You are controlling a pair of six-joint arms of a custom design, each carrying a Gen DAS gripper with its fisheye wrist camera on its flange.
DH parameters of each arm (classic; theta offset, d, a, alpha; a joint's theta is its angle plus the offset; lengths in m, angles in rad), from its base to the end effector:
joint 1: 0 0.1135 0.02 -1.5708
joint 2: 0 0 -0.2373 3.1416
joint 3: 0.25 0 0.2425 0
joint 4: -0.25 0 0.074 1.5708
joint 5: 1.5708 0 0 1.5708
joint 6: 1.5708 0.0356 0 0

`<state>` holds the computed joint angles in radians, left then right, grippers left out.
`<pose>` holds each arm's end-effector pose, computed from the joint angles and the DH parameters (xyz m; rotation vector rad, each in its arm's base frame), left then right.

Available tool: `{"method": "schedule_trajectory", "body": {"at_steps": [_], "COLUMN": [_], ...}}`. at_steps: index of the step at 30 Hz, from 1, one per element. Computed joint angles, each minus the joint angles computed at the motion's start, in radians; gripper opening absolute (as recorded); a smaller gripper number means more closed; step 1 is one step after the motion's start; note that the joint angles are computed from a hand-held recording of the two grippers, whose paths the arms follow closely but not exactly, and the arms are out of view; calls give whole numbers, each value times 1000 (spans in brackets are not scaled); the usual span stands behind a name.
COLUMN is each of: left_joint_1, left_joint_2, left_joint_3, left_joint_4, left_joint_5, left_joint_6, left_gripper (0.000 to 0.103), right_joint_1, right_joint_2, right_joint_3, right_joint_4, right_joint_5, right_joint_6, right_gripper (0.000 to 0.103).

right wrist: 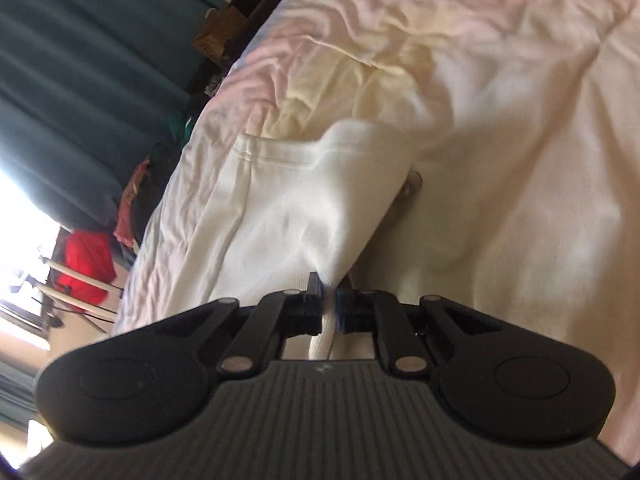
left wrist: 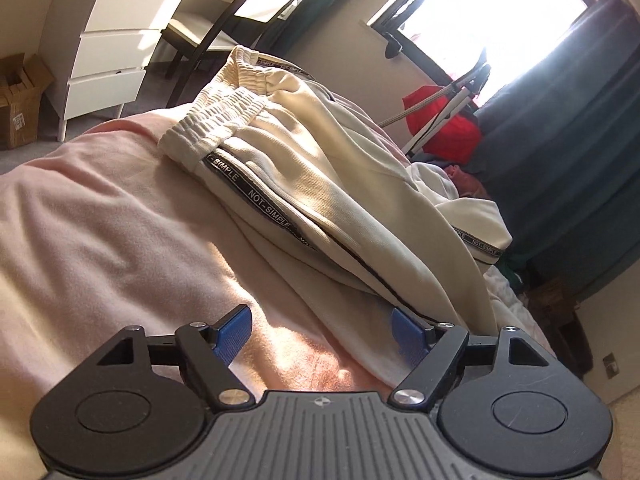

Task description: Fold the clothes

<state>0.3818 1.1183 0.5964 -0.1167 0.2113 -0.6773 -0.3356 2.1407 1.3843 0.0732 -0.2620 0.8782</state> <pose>0.2229 0.0815 0.1969 -1.0184 1.9743 -0.3970 0.4224 -0.1376 0.1273 1.1872 1.9612 0.5819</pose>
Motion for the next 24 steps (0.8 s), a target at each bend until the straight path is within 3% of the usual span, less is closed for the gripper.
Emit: {"method": "schedule_trajectory", "body": {"at_steps": [3,6,10,12,15,19,24], "left_joint_1": [46,101,223,241,233,206,234], "left_joint_2": [-7,87,346,447,550,602,614], "left_joint_3": [-10,16,13,68,190,330,444], "left_joint_4": [6,67,464,522,481,346,143], "left_joint_5": [35,80,276,261,236,185,225], "left_joint_6": [-43,-123,-388,-473,-449,-325,-211], "left_gripper": [81,82,81,81,79,70,44], "right_joint_1": [-4,-10,-34,-37,-29,-6,29], "right_joint_2": [1,27,76,88,122,176,194], "right_joint_3": [21,51,56,40,81,170,209], "right_joint_4": [-6,-5,67,113,99,45,51], "right_joint_5": [-31,-50,-99,-105,-106,-82,22], "right_joint_6": [-16,-27,106,197,255,214,188], "right_gripper": [10,11,11,12,15,23,22]}}
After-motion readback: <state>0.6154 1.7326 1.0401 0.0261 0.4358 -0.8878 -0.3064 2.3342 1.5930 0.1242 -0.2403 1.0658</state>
